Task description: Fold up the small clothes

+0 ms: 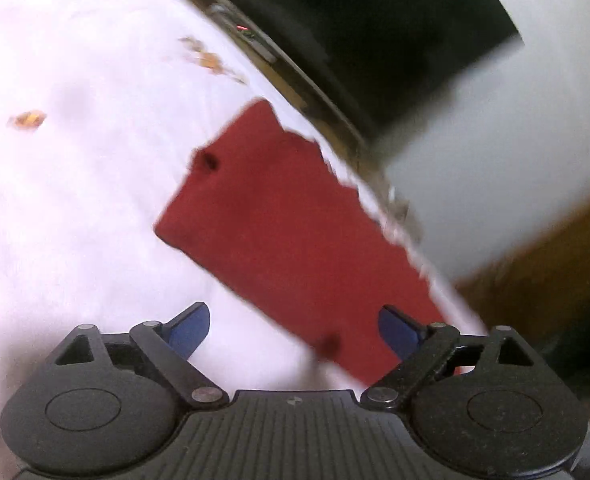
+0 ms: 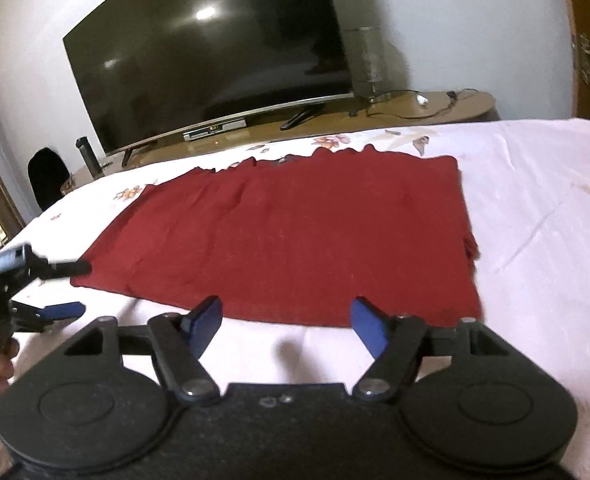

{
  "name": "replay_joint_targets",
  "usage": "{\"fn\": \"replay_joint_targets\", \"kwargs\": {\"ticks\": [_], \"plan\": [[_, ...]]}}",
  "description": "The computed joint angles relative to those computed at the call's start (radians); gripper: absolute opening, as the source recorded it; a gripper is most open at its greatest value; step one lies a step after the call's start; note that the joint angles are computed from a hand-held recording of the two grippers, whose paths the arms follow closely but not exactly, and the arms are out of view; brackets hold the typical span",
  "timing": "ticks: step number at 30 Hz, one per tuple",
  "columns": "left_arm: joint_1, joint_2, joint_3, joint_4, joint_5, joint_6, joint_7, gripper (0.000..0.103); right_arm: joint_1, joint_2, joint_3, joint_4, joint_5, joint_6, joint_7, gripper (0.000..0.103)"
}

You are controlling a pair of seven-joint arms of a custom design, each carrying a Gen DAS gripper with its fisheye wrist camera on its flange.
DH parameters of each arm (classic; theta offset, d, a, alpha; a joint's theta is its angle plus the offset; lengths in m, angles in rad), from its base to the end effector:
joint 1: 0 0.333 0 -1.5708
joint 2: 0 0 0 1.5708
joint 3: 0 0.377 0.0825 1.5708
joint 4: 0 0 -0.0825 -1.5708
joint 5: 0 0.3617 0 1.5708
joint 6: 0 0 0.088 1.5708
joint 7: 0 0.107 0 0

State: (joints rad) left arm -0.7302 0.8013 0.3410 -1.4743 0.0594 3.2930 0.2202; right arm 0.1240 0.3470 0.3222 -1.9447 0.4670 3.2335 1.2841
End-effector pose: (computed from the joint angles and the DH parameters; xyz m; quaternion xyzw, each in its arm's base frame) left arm 0.6889 -0.3925 0.4029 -0.7743 0.3800 -0.5037 0.0486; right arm 0.6264 0.2189 0.4884 -0.6812 0.5724 -0.1849 0.4173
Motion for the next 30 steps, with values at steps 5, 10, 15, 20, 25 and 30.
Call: {"fn": "replay_joint_targets", "kwargs": {"ticks": [5, 10, 15, 20, 25, 30], "plan": [[-0.068, 0.070, 0.119, 0.099, -0.027, -0.075, -0.074, 0.091, -0.057, -0.012, 0.070, -0.015, 0.016, 0.014, -0.013, 0.070], [-0.098, 0.069, 0.171, 0.076, -0.015, -0.073, -0.191, 0.073, -0.039, -0.010, 0.057, 0.002, 0.017, 0.002, -0.002, 0.070], [-0.111, 0.096, 0.219, 0.068, -0.030, -0.048, -0.269, 0.052, 0.006, 0.022, 0.020, 0.056, 0.017, -0.021, 0.016, 0.067], [-0.037, 0.130, 0.157, 0.177, 0.048, -0.108, -0.273, 0.018, 0.180, 0.108, -0.185, 0.205, -0.038, -0.093, 0.117, 0.040], [-0.033, 0.133, 0.156, 0.119, 0.044, 0.021, -0.270, 0.008, 0.256, 0.215, -0.293, 0.384, -0.124, -0.177, 0.207, 0.024], [0.032, 0.141, 0.070, 0.167, 0.030, 0.008, -0.177, 0.009, 0.262, 0.310, -0.304, 0.541, -0.188, -0.222, 0.220, 0.021]]}}
